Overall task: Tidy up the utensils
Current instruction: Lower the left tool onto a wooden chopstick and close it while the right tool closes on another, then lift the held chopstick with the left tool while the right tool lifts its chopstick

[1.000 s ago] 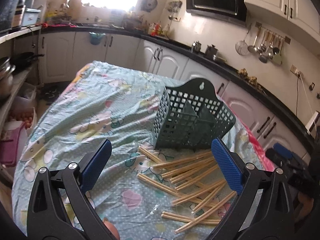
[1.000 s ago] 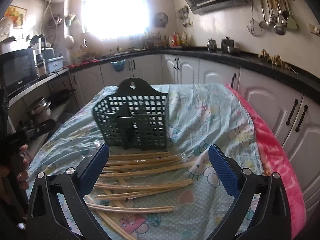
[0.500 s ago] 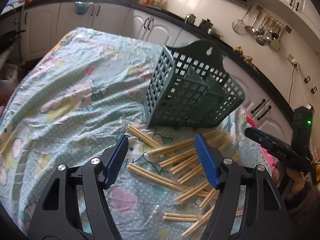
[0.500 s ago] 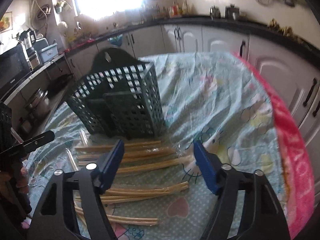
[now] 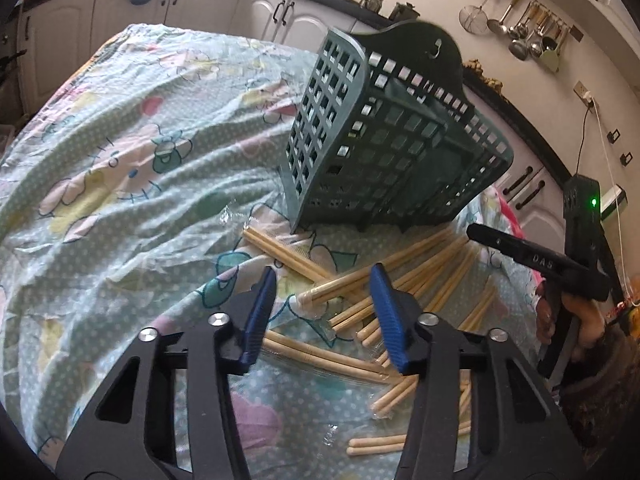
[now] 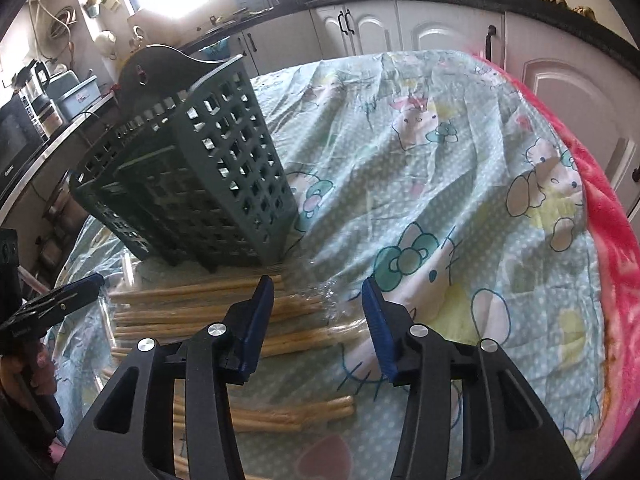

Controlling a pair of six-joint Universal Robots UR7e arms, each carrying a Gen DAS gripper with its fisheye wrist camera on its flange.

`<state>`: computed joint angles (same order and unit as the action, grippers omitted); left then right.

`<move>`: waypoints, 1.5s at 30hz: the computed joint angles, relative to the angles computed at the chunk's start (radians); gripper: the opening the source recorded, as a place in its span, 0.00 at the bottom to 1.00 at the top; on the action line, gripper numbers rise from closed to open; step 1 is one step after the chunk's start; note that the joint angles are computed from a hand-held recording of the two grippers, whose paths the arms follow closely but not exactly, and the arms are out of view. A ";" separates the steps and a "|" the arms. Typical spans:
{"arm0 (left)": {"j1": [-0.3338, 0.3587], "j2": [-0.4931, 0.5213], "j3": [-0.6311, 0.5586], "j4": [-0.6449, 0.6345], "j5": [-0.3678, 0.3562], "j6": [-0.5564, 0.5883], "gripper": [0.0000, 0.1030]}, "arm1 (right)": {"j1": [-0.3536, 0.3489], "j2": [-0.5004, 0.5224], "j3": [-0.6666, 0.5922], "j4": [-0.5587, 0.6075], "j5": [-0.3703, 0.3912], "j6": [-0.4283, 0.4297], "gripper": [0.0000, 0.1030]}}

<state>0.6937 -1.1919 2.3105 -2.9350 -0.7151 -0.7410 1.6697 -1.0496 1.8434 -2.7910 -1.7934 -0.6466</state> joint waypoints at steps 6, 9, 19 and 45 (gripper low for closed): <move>0.019 0.018 -0.013 -0.003 -0.025 0.010 0.27 | -0.012 0.015 -0.029 0.054 0.013 -0.009 0.34; 0.024 0.025 -0.015 -0.007 -0.030 0.012 0.22 | -0.015 0.017 -0.034 0.069 0.027 -0.018 0.26; 0.036 0.025 0.000 -0.070 -0.056 0.043 0.16 | -0.013 0.011 -0.028 0.042 0.037 -0.065 0.02; -0.086 -0.039 0.054 -0.260 -0.012 0.140 0.04 | 0.042 -0.118 0.024 -0.022 0.167 -0.129 0.01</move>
<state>0.6081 -1.2308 2.3643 -3.1952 -0.7271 -0.6011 1.7120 -1.1679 1.8673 -2.8130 -1.6259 -0.7760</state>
